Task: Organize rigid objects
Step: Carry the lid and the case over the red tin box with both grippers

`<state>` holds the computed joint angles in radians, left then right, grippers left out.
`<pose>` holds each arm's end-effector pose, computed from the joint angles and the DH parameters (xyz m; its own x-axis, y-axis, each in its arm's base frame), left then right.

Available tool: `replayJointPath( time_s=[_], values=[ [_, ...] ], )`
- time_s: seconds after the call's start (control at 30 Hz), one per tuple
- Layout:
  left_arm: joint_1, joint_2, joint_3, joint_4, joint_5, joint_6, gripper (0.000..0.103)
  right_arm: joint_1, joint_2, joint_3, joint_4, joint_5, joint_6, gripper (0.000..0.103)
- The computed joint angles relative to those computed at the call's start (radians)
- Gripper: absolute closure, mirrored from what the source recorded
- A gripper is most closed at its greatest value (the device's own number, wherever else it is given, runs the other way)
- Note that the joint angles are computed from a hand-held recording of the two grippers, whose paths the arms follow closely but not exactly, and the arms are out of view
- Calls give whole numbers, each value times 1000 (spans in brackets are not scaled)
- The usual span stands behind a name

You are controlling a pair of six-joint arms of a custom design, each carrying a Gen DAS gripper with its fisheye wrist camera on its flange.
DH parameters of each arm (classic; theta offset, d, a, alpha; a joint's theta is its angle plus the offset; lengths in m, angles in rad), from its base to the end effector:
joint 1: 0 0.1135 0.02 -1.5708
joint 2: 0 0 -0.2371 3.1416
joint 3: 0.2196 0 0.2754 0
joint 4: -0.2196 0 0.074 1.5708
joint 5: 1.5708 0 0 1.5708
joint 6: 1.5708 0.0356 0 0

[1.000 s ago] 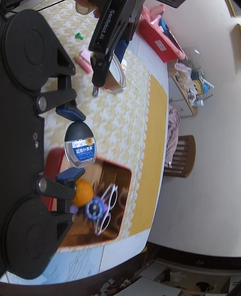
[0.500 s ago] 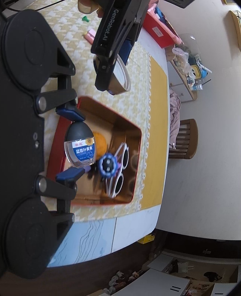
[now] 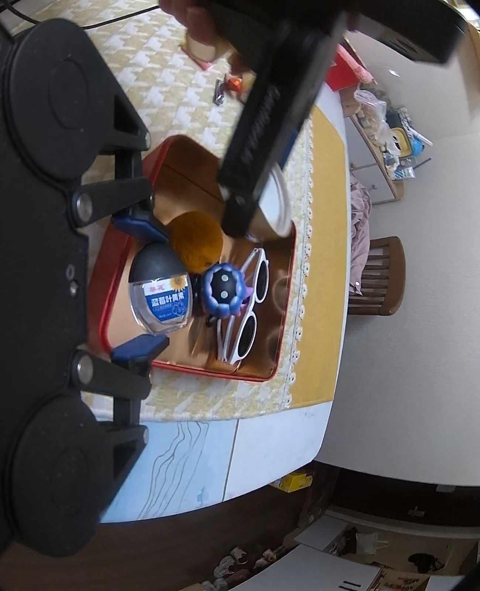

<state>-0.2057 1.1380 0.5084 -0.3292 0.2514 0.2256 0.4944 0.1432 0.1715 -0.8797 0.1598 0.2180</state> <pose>0.2287 -0.0568 0.1302 -0.7054 0.3685 -0.6055 0.5084 0.8583 -0.0699 0.1120 0.0540 0.1328 -0.7278 -0.1498 -0.6692 -0.2240 0.9742 0.0257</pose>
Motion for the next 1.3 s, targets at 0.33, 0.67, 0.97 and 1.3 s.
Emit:
replayJointPath(
  time_s=[0.33,0.67,0.97,1.3],
  values=[
    [-76,259,118,127,-76,-106,24,-124,278,3,239,-104,-174,50],
    [-86,352,151,168,-69,-149,24,-116,499,15,419,-96,-232,50],
    [-71,374,150,201,-49,-159,24,-69,556,24,454,-51,-225,50],
    [-59,354,133,196,-52,-135,24,-51,491,9,409,-33,-190,49]
  ],
)
